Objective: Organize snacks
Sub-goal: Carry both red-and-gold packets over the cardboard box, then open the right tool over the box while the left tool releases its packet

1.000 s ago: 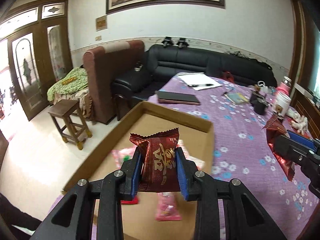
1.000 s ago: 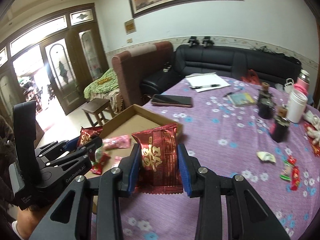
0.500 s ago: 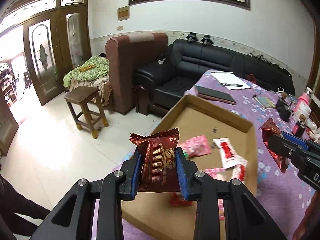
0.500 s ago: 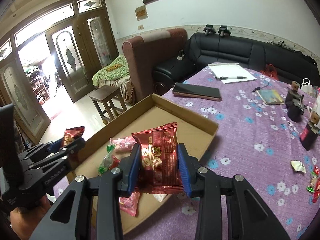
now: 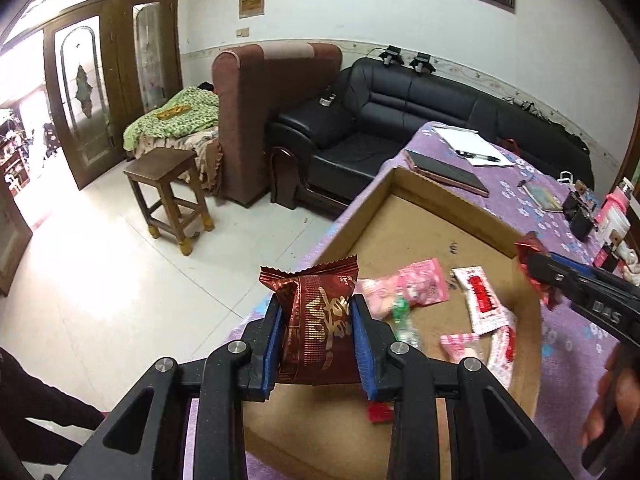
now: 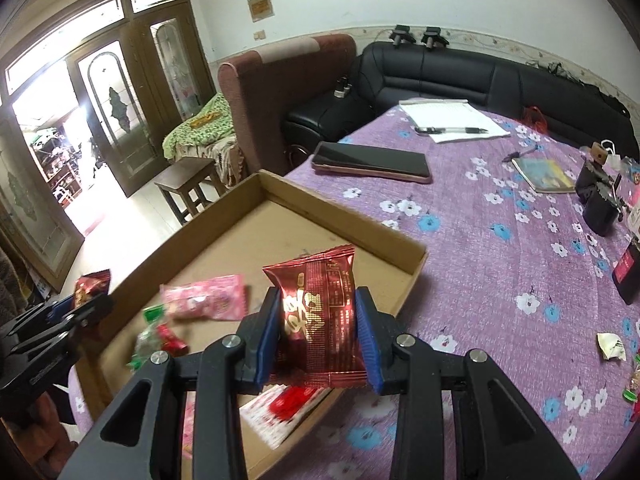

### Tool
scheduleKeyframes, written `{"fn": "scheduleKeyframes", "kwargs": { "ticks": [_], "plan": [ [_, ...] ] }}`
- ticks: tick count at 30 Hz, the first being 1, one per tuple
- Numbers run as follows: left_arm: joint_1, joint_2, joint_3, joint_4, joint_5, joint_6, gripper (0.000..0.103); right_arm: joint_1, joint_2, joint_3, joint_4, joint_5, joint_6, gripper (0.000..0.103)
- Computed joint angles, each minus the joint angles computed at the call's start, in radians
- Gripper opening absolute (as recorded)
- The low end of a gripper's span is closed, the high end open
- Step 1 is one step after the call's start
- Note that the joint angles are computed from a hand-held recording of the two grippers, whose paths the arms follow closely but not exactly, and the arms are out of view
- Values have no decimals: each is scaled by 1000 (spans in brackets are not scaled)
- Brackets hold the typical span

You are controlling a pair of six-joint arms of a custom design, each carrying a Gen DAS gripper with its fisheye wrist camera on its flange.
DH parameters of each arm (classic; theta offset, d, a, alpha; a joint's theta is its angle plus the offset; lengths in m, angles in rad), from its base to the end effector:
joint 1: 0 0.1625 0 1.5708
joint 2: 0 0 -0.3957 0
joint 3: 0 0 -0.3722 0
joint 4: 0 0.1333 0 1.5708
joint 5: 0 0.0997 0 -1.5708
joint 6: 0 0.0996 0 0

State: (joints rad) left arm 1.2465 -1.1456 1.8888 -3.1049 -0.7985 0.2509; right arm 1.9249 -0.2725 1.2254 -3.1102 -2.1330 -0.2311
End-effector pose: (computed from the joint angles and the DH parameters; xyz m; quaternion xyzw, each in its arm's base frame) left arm 0.0144 -0.5936 0.2918 0.1034 0.8609 -0.3694 0.3342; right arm 0.3271 -0.6535 -0.0494 0.1885 -0.9038 0.2935 0.2480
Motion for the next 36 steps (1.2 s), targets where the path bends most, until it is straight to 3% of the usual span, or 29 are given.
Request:
{"fn": "scheduleKeyframes", "kwargs": {
  "ticks": [13, 30, 32, 33, 36],
  "plan": [
    [26, 22, -48, 90, -5, -33, 34, -24, 50, -89, 66, 6, 5, 36],
    [30, 46, -63, 122, 16, -46, 35, -21, 70, -113, 72, -18, -12, 37],
    [29, 45, -63, 122, 19, -46, 35, -19, 68, -109, 66, -19, -15, 44],
    [28, 43, -61, 122, 20, -49, 35, -18, 67, -107, 61, -23, -16, 53],
    [27, 32, -54, 119, 5, -59, 44, -13, 60, -92, 41, -27, -28, 54]
  ]
}}
